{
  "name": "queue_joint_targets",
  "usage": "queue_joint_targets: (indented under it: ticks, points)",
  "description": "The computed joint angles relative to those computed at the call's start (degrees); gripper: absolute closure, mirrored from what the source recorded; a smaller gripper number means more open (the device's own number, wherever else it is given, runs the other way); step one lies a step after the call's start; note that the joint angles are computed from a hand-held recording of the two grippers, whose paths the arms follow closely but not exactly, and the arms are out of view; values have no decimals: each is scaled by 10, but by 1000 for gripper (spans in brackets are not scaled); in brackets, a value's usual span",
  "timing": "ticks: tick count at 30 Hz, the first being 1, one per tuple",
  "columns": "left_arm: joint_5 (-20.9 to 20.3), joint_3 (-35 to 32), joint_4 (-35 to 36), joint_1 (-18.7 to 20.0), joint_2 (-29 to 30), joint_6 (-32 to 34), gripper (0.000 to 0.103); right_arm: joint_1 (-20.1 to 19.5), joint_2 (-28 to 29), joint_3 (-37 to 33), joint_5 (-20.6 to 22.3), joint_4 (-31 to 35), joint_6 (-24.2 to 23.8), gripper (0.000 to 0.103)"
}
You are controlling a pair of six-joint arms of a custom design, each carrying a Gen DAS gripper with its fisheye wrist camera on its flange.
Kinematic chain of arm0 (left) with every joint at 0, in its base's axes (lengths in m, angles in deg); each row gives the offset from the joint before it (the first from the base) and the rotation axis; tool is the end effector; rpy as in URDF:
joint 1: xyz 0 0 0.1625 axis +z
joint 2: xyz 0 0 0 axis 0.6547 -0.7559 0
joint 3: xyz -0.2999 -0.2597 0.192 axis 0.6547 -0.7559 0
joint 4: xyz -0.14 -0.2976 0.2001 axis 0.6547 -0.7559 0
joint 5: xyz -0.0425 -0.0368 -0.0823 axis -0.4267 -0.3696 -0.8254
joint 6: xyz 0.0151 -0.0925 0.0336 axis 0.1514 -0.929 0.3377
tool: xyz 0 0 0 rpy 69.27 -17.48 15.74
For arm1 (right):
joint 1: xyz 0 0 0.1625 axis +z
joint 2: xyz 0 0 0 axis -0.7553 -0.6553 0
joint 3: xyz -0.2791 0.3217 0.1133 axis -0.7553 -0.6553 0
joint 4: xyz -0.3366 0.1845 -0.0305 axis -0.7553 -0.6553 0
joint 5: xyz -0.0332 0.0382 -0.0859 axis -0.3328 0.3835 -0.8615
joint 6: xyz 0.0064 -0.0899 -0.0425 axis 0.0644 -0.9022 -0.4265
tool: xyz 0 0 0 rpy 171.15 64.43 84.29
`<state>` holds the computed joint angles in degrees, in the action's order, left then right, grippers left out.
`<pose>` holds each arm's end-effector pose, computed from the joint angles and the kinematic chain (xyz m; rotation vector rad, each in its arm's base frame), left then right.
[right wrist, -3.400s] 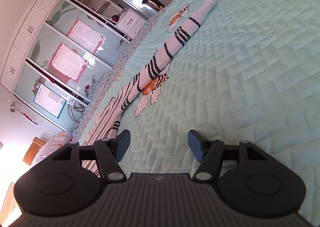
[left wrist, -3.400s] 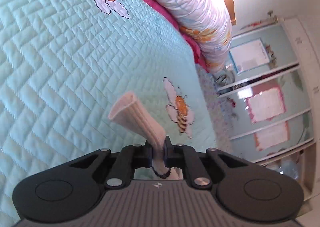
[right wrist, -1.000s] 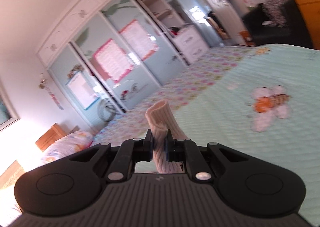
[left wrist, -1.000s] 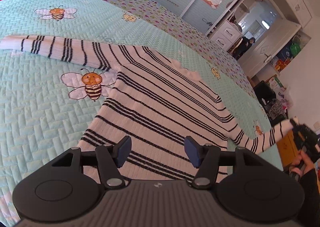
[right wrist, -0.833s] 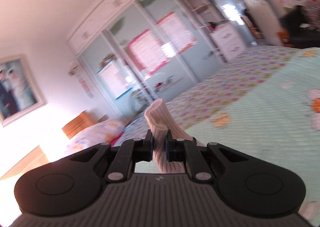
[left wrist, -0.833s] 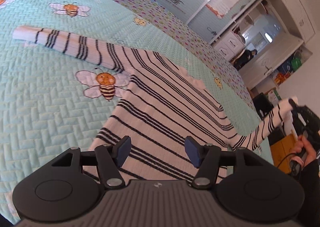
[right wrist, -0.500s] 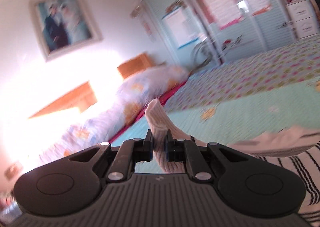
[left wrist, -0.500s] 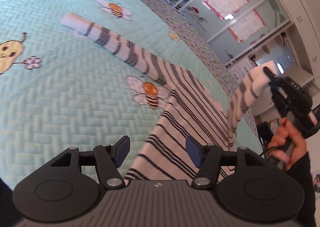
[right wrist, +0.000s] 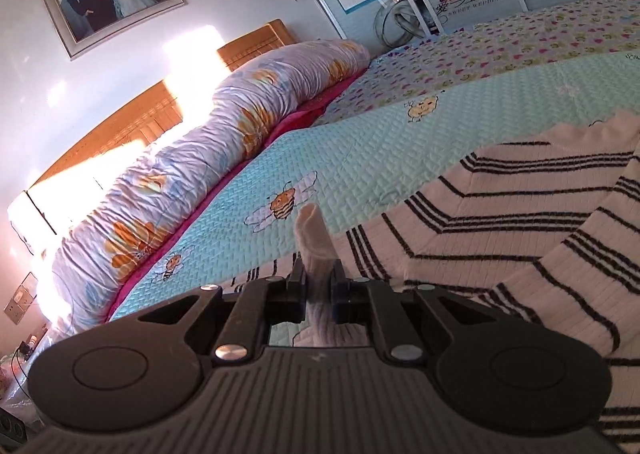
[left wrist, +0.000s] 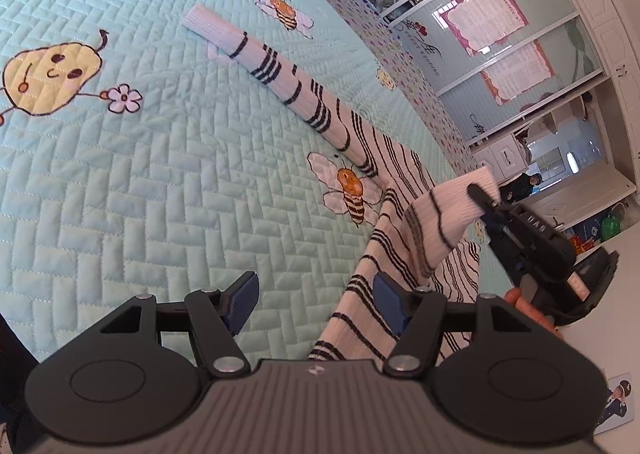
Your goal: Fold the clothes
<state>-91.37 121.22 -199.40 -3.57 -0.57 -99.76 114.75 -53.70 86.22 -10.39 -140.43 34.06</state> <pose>-0.3115 -0.4775 -0.0378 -0.1816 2.8790 -1.0869 -0.0837 -0.6019 0.3671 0.4753 -2.7092 1.3410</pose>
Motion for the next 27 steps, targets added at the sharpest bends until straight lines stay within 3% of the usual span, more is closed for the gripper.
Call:
queue_joint_targets:
  ticks: [9, 16, 17, 19, 20, 21, 24, 27]
  points:
    - [-14, -8, 8, -4, 8, 0, 37, 25, 19, 0, 8, -6, 16, 92]
    - [-30, -9, 12, -3, 12, -9, 37, 53, 62, -25, -12, -31, 69, 92]
    - [-32, -10, 12, -2, 14, -9, 37, 53, 65, -27, -16, -30, 76, 89]
    - [-38, -12, 12, -1, 18, -13, 37, 50, 70, -26, -24, -38, 95, 72]
    - [-41, -13, 11, -1, 19, -16, 37, 47, 73, -26, -24, -38, 106, 50]
    - [-45, -12, 10, -2, 20, -18, 37, 43, 72, -25, -18, -32, 116, 43]
    - [-56, -11, 4, -6, 22, -20, 37, 29, 51, -5, 5, -9, 107, 44]
    - [-64, -11, -14, -15, 22, -3, 37, 2, -18, 66, 10, -32, 73, 43]
